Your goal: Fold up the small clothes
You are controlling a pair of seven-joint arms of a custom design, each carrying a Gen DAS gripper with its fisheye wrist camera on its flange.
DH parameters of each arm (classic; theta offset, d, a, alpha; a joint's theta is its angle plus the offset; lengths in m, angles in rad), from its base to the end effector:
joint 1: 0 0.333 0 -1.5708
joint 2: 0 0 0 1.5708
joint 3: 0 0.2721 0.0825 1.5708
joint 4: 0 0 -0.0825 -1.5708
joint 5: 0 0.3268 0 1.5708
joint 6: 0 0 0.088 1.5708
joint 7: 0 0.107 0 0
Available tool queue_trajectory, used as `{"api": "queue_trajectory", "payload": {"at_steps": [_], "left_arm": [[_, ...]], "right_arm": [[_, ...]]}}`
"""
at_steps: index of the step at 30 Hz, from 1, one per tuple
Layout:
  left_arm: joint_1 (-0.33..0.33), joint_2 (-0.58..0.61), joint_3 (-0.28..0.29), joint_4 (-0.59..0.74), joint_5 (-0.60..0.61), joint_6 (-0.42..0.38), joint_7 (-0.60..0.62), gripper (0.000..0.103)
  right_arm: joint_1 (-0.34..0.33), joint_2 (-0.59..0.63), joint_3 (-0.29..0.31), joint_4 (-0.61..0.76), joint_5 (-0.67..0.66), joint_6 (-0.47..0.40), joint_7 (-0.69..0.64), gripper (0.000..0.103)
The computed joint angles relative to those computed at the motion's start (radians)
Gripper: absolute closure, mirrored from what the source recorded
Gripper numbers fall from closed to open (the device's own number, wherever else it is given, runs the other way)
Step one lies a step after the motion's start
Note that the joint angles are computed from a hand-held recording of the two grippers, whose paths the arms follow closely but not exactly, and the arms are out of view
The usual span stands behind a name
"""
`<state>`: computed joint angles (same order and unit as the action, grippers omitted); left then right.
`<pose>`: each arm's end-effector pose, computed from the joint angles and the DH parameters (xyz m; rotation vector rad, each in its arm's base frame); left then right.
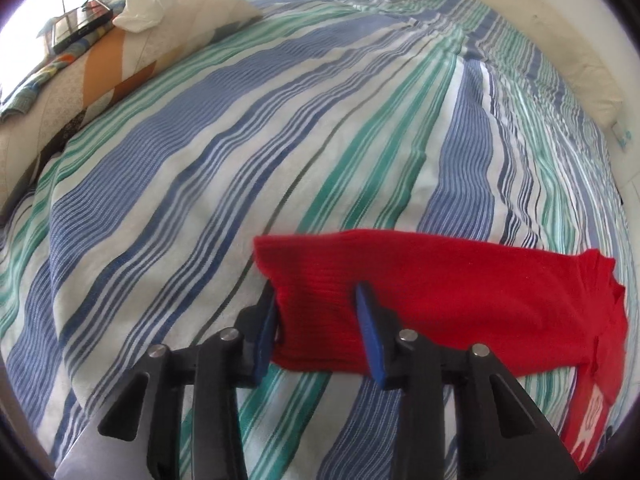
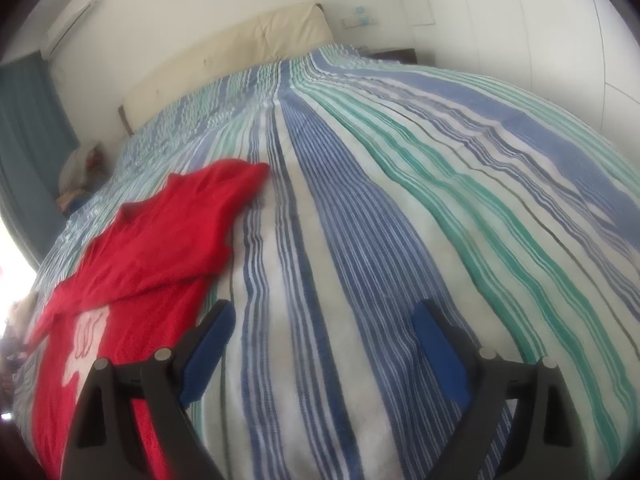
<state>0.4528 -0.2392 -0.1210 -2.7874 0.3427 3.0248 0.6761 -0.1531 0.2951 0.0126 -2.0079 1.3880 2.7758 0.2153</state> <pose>0.3770 0.1047 0.3336 -2.5934 0.9157 -0.4689 0.5477 -0.1214 0.3302 -1.6454 1.6712 -0.4245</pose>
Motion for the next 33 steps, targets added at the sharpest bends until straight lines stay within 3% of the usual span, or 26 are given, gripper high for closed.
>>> {"api": "queue_trajectory", "payload": {"at_steps": [3,7,11,15,20,24,28,30,31,32,33], "left_arm": [[0.004,-0.035,-0.018,0.000,0.011,-0.028,-0.017,0.096],[0.026,-0.096,-0.079,0.016,0.079,-0.088,-0.098,0.098],[-0.036,-0.153,-0.092,0.072,0.091,-0.181,-0.118,0.098],[-0.142,-0.154,-0.093,0.194,0.078,-0.185,-0.089,0.099],[-0.309,-0.001,-0.109,0.468,0.035,-0.115,0.026,0.099],[-0.469,0.211,-0.111,0.737,-0.062,-0.084,0.174,0.099],[-0.579,0.442,-0.128,0.986,-0.107,-0.095,0.272,0.099],[-0.596,0.561,-0.173,1.099,-0.202,-0.134,0.402,0.092],[-0.635,0.609,-0.147,1.150,-0.171,-0.166,0.388,0.091],[-0.694,0.644,-0.090,1.191,-0.128,-0.214,0.340,0.071],[-0.740,0.660,-0.041,1.202,-0.114,-0.242,0.306,0.043]], "right_arm": [[-0.002,-0.001,0.000,0.000,0.000,-0.006,0.004,0.013],[-0.005,-0.002,-0.002,0.000,-0.005,-0.021,0.017,0.013],[-0.008,-0.004,-0.006,0.000,-0.013,-0.035,0.034,0.013],[-0.011,-0.005,-0.007,0.000,-0.011,-0.043,0.045,0.013],[-0.011,-0.005,-0.006,-0.002,-0.005,-0.035,0.033,0.013],[-0.017,0.001,-0.009,0.004,-0.004,-0.050,0.034,0.013],[-0.018,0.004,-0.008,0.007,-0.008,-0.053,0.035,0.012],[-0.019,0.003,-0.008,0.006,-0.006,-0.056,0.033,0.012],[-0.019,0.002,-0.008,0.004,-0.005,-0.057,0.032,0.012],[-0.020,0.001,-0.008,0.003,-0.003,-0.058,0.030,0.012],[-0.021,0.000,-0.009,0.003,-0.003,-0.061,0.030,0.012]]}}
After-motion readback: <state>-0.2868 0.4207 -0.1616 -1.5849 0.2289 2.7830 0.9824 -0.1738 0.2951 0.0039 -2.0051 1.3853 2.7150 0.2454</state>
